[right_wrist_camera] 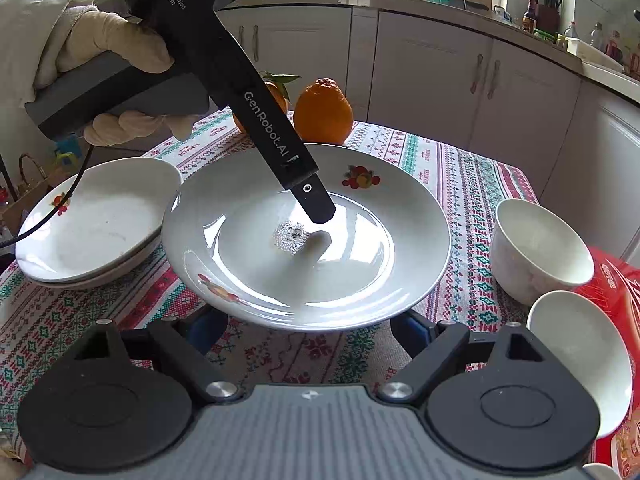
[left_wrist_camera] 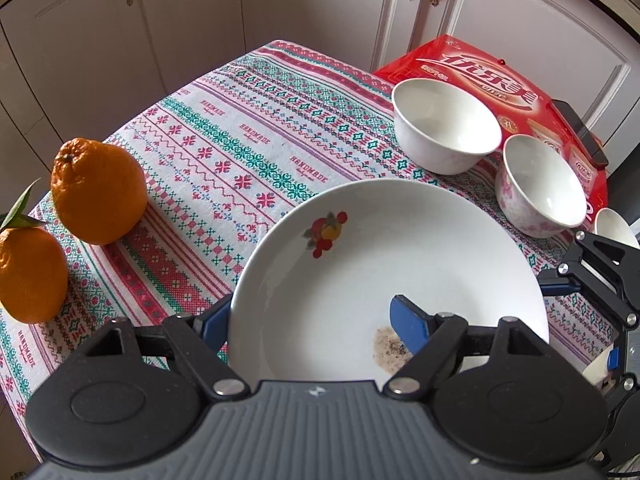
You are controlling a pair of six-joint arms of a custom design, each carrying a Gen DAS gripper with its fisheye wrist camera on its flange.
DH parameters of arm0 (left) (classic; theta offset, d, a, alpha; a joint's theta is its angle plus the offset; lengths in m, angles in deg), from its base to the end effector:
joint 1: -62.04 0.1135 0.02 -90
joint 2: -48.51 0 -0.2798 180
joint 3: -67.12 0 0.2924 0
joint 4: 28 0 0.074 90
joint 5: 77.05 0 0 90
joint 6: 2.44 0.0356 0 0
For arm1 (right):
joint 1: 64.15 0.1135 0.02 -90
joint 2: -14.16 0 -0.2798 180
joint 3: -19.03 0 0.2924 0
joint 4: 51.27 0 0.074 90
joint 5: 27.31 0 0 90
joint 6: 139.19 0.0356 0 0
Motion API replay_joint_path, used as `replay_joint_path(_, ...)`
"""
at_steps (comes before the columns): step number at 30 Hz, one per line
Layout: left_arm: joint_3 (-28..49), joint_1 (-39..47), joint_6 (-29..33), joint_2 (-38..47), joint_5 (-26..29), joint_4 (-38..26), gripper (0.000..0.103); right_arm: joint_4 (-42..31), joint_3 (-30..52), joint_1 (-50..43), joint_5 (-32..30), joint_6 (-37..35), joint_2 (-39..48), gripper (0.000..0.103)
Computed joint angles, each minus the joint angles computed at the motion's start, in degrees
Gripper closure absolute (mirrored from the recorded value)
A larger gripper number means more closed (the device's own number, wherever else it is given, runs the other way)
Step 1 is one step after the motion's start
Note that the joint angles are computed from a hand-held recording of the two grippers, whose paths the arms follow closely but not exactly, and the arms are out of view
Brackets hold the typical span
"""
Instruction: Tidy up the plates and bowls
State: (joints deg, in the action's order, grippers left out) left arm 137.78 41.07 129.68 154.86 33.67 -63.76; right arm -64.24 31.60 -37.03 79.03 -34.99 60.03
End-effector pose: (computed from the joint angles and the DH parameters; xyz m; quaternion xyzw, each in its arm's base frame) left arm 0.3413 -0.1443 0.1097 0.5326 0.8122 -0.1454 0.1884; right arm 0.1330 0.0569 0.0756 -0.0508 0.9188 0.0067 0.3915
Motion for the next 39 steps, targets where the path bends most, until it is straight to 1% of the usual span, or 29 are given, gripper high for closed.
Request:
replay_joint_path(4, -3.53, 1.77, 0.33, -4.75, 0.86, 0.19, 0.022, -7.07, 0.77, 4.87, 3.23, 1.5, -6.18, 0.012)
replay_joint_path(6, -5.37, 3.23, 0.78, -7.27, 1.33, 0.14, 0.022, -8.83, 1.66, 7.59, 4.67, 2.41, -6.83, 0.012)
replay_joint_path(10, -8.41, 6.94, 1.74, -11.57, 2.6, -0.54, 0.022, -10.01, 2.83, 12.43, 6.46, 4.12, -6.89, 0.012)
replay_joint_path(14, -11.39, 11.26, 3.37, -15.46, 3.55, -1.24, 0.022, -8.67, 4.57, 17.53, 8.15, 5.89, -3.52, 0.012)
replay_joint_path(17, -13.29, 14.64, 4.63, -17.62, 4.39, -1.84, 0.022, -7.11, 6.17, 21.62, 9.8, 7.32, 0.59, 0.012)
replay_joint_path(23, -16.2, 21.54, 7.33, -20.01, 6.1, -2.61, 0.022, -2.47, 8.67, 25.2, 8.95, 7.76, 8.07, 0.012)
replay_joint_path(27, -16.83, 25.44, 8.78, -19.35, 7.42, -2.82, 0.022, -0.02, 10.65, 27.3, 9.38, 7.57, 13.22, 0.012)
replay_joint_path(31, -17.31, 28.27, 10.31, -18.53, 8.25, -2.8, 0.022, 1.05, 11.88, 28.32, 9.24, 7.23, 16.12, 0.012)
replay_joint_path(39, -16.88, 31.21, 11.98, -15.52, 9.45, -2.33, 0.022, 2.34, 14.1, 28.95, 9.22, 6.8, 21.01, 0.012)
